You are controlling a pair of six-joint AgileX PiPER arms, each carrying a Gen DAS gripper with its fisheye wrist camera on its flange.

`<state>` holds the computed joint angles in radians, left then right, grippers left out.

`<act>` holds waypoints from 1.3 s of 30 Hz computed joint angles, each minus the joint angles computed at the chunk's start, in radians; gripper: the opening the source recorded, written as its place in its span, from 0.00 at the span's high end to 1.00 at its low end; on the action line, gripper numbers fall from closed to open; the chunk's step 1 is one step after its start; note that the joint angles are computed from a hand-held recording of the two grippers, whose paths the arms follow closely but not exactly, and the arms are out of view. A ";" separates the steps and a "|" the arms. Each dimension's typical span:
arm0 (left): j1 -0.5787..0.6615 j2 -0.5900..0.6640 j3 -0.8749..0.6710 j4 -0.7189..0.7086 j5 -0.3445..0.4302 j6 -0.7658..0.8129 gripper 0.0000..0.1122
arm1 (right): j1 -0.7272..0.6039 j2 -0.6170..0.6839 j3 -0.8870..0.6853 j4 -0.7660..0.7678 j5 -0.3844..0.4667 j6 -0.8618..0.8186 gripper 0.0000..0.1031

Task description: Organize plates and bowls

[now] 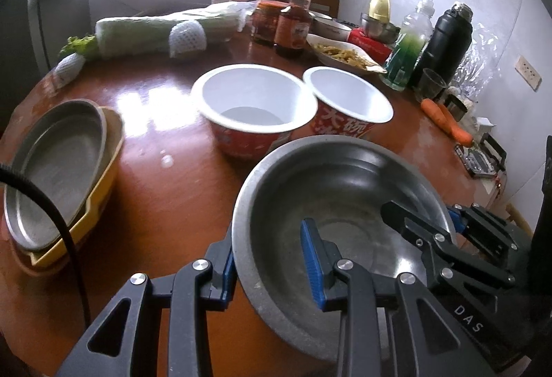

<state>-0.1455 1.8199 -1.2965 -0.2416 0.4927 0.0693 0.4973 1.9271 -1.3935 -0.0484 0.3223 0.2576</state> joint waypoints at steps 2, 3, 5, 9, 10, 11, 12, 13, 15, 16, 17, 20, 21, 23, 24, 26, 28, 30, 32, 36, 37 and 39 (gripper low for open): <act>0.008 -0.016 0.026 0.001 -0.011 0.000 0.69 | 0.012 0.004 -0.001 -0.010 -0.001 0.008 0.71; 0.012 -0.022 0.036 0.003 -0.015 0.001 0.69 | 0.017 0.007 -0.004 -0.012 0.003 0.011 0.71; 0.017 -0.028 0.050 0.009 -0.024 -0.004 0.69 | 0.027 0.011 -0.003 -0.012 -0.001 0.014 0.71; 0.016 -0.035 0.071 0.067 -0.051 -0.053 0.69 | 0.043 0.022 -0.010 -0.035 -0.001 0.033 0.70; 0.019 -0.032 0.071 0.068 -0.053 -0.055 0.69 | 0.046 0.024 -0.011 -0.044 -0.002 0.043 0.70; 0.021 -0.029 0.069 0.064 -0.053 -0.052 0.69 | 0.049 0.028 -0.014 -0.048 -0.001 0.047 0.70; 0.025 -0.026 0.069 0.049 -0.053 -0.037 0.69 | 0.049 0.032 -0.017 -0.038 0.000 0.037 0.70; 0.029 -0.023 0.069 0.041 -0.054 -0.029 0.69 | 0.049 0.037 -0.022 -0.034 0.002 0.033 0.70; 0.029 -0.021 0.072 0.038 -0.058 -0.027 0.69 | 0.049 0.046 -0.027 -0.019 0.002 0.020 0.70; 0.030 -0.019 0.074 0.041 -0.060 -0.027 0.69 | 0.049 0.049 -0.028 -0.018 0.003 0.020 0.70; 0.030 -0.018 0.075 0.043 -0.060 -0.029 0.69 | 0.050 0.052 -0.030 -0.022 0.006 0.026 0.69; 0.032 -0.014 0.078 0.039 -0.072 -0.022 0.69 | 0.050 0.063 -0.040 -0.017 0.012 0.021 0.69; 0.031 -0.014 0.078 0.043 -0.076 -0.023 0.69 | 0.050 0.066 -0.043 -0.007 0.012 0.009 0.69; 0.026 -0.014 0.081 0.062 -0.084 -0.038 0.69 | 0.050 0.070 -0.048 -0.005 0.016 0.007 0.69; 0.024 -0.011 0.079 0.070 -0.085 -0.042 0.69 | 0.050 0.072 -0.050 -0.007 0.014 0.008 0.69; 0.021 -0.008 0.080 0.071 -0.088 -0.040 0.69 | 0.049 0.073 -0.049 -0.008 0.014 0.009 0.69; 0.020 -0.004 0.078 0.076 -0.090 -0.044 0.69 | 0.047 0.075 -0.049 0.012 0.015 -0.011 0.68; 0.020 -0.003 0.078 0.077 -0.093 -0.042 0.69 | 0.046 0.076 -0.052 0.032 0.014 -0.031 0.66; 0.021 -0.004 0.078 0.076 -0.091 -0.033 0.69 | 0.041 0.077 -0.054 0.076 0.015 -0.067 0.64; 0.024 -0.013 0.083 0.076 -0.100 -0.023 0.69 | 0.043 0.074 -0.054 0.052 0.016 -0.043 0.63; 0.025 -0.016 0.085 0.083 -0.104 -0.032 0.69 | 0.043 0.070 -0.052 0.042 0.013 -0.033 0.62; 0.030 -0.023 0.090 0.068 -0.108 -0.018 0.69 | 0.042 0.058 -0.038 0.039 -0.004 -0.030 0.59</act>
